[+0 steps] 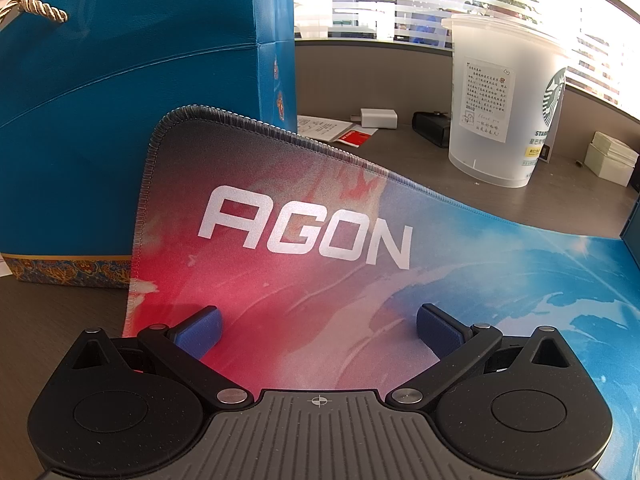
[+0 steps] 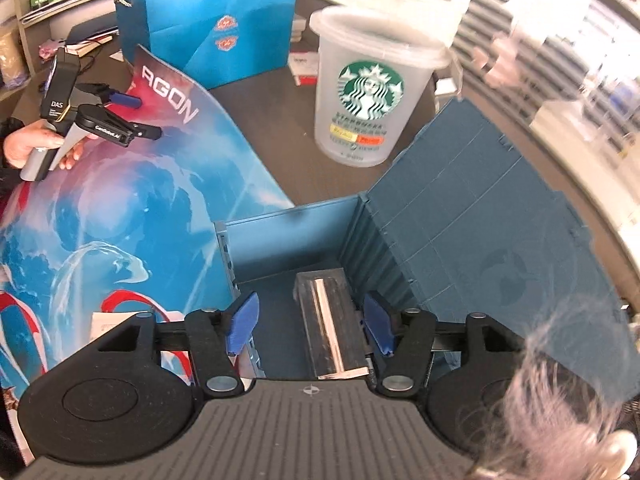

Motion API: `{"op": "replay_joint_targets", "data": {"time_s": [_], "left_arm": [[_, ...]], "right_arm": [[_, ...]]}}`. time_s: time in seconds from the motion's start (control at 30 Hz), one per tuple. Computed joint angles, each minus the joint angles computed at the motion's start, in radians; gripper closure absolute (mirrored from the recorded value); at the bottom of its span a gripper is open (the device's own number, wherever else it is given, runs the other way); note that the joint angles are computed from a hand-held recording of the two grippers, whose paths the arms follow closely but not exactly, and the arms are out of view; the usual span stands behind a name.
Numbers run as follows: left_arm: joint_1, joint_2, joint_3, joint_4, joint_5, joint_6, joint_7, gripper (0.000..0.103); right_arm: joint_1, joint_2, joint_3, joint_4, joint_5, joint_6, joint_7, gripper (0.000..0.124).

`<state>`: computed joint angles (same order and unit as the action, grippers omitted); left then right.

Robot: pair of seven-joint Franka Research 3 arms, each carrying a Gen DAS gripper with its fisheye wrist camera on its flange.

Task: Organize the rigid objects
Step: 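Grasp the cream hand-cream tube with the right gripper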

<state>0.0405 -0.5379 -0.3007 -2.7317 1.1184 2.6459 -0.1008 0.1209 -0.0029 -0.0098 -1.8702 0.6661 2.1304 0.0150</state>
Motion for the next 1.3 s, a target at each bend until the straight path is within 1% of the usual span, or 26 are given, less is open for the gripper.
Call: {"op": "replay_joint_targets", "data": {"time_s": [0.07, 0.13, 0.2, 0.27, 0.3, 0.37, 0.4, 0.57, 0.8, 0.97, 1.1, 1.2, 1.23, 1.27, 1.3], "left_arm": [[0.000, -0.001, 0.001, -0.001, 0.000, 0.000, 0.000, 0.000], [-0.001, -0.001, 0.001, -0.001, 0.000, 0.000, 0.000, 0.000], [-0.001, 0.000, 0.001, 0.000, 0.000, 0.000, 0.000, 0.000], [-0.001, -0.001, 0.001, -0.001, 0.001, 0.000, 0.000, 0.000], [-0.001, -0.001, 0.001, -0.001, 0.001, 0.000, 0.000, 0.000], [-0.001, 0.000, 0.001, 0.000, 0.000, 0.000, 0.000, 0.000], [-0.001, 0.000, 0.001, 0.000, 0.000, 0.000, 0.000, 0.000], [-0.001, -0.001, 0.002, -0.001, 0.001, 0.000, 0.000, 0.000], [-0.001, -0.001, 0.002, -0.001, 0.001, 0.000, 0.000, 0.000], [-0.001, 0.000, 0.002, 0.000, 0.001, 0.000, 0.000, 0.000], [-0.001, 0.000, 0.001, 0.000, 0.001, 0.000, 0.000, 0.000], [-0.001, -0.001, 0.002, -0.001, 0.001, 0.001, 0.000, 0.000], [-0.001, 0.000, 0.001, 0.000, 0.001, 0.000, 0.000, 0.000], [-0.001, 0.000, 0.001, 0.000, 0.001, 0.000, 0.000, 0.000], [-0.001, -0.001, 0.002, -0.001, 0.001, 0.001, 0.001, 0.000]], "right_arm": [[-0.003, -0.024, -0.004, -0.027, 0.021, 0.014, -0.009, 0.064], [-0.006, -0.048, -0.012, -0.048, 0.052, 0.004, -0.028, 0.051], [-0.006, -0.080, -0.020, -0.082, 0.081, 0.015, -0.058, 0.049], [-0.004, -0.112, -0.027, -0.116, 0.098, 0.020, -0.074, 0.042], [-0.001, -0.131, -0.029, -0.139, 0.110, 0.034, -0.086, 0.034], [0.007, -0.168, -0.038, -0.183, 0.132, 0.047, -0.120, 0.027], [0.010, -0.186, -0.042, -0.204, 0.139, 0.048, -0.132, 0.021], [0.027, -0.267, -0.068, -0.305, 0.167, 0.009, -0.176, 0.021], [0.048, -0.373, -0.081, -0.473, 0.166, 0.010, -0.228, 0.021], [0.057, -0.400, -0.089, -0.545, 0.167, 0.006, -0.231, 0.021], [0.057, -0.389, -0.084, -0.569, 0.136, -0.001, -0.221, 0.021], [0.057, -0.376, -0.079, -0.578, 0.131, 0.011, -0.206, 0.025], [0.058, -0.374, -0.081, -0.581, 0.137, 0.017, -0.207, 0.030], [0.059, -0.372, -0.084, -0.585, 0.148, 0.024, -0.212, 0.035], [0.060, -0.369, -0.086, -0.587, 0.157, 0.027, -0.214, 0.051]]}}
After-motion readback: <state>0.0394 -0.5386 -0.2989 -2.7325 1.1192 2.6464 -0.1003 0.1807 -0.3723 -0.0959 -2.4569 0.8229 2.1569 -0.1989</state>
